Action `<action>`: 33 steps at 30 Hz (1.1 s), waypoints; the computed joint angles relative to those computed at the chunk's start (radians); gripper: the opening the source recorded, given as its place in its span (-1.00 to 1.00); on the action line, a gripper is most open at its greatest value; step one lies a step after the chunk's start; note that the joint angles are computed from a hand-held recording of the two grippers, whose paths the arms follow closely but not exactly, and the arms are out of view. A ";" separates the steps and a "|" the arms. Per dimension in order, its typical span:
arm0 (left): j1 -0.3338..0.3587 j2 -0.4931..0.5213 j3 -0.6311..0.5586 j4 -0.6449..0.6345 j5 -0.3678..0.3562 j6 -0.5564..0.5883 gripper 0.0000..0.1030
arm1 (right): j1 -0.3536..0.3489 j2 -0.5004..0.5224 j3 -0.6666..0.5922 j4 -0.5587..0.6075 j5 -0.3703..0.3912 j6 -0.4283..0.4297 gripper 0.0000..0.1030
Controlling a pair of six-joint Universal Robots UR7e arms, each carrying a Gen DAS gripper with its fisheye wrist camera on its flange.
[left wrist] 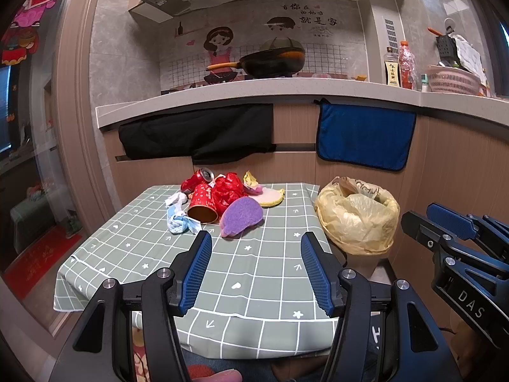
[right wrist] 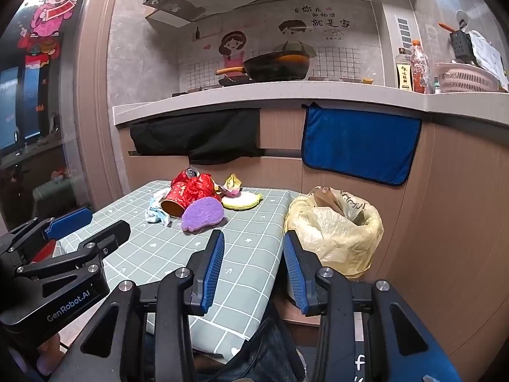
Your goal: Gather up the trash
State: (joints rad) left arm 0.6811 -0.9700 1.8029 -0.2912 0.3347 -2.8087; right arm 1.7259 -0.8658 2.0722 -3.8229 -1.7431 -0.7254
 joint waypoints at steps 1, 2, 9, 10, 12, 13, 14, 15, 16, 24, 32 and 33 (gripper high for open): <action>0.000 0.000 0.001 -0.003 0.000 0.003 0.15 | 0.000 0.000 0.000 -0.003 0.000 0.001 -0.28; 0.000 0.000 0.001 -0.006 0.001 0.005 0.15 | 0.000 0.001 -0.001 -0.004 0.002 0.001 -0.28; 0.000 -0.001 -0.001 0.001 0.001 -0.002 0.15 | -0.004 0.003 0.004 -0.015 0.008 -0.002 -0.28; 0.000 0.000 -0.002 0.002 0.001 -0.002 0.15 | -0.005 0.004 0.004 -0.016 0.008 -0.002 -0.28; 0.001 0.003 -0.005 0.002 0.001 0.000 0.15 | -0.005 0.003 0.008 -0.020 0.009 -0.004 -0.28; 0.001 0.004 -0.007 0.002 0.002 0.000 0.15 | -0.005 0.003 0.009 -0.021 0.009 -0.004 -0.28; 0.002 0.006 -0.009 0.001 0.003 0.002 0.15 | -0.004 0.003 0.008 -0.021 0.009 -0.005 -0.28; -0.001 -0.002 0.001 -0.002 0.001 -0.001 0.15 | -0.003 0.004 0.007 -0.022 0.007 -0.004 -0.28; -0.001 -0.002 0.001 -0.002 0.001 -0.001 0.15 | -0.003 0.004 0.007 -0.023 0.007 -0.003 -0.28; 0.000 -0.002 0.002 -0.004 0.002 -0.001 0.15 | -0.007 0.004 0.010 -0.032 0.010 0.001 -0.28; -0.005 -0.003 -0.004 0.018 -0.001 -0.014 0.14 | -0.010 0.001 0.014 -0.038 0.010 0.003 -0.28; -0.005 -0.003 -0.004 0.017 -0.001 -0.014 0.15 | -0.010 0.000 0.016 -0.038 0.011 0.003 -0.28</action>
State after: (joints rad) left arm 0.6763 -0.9732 1.7993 -0.2739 0.3334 -2.8226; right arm 1.7154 -0.8660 2.0878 -3.8611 -1.7318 -0.7222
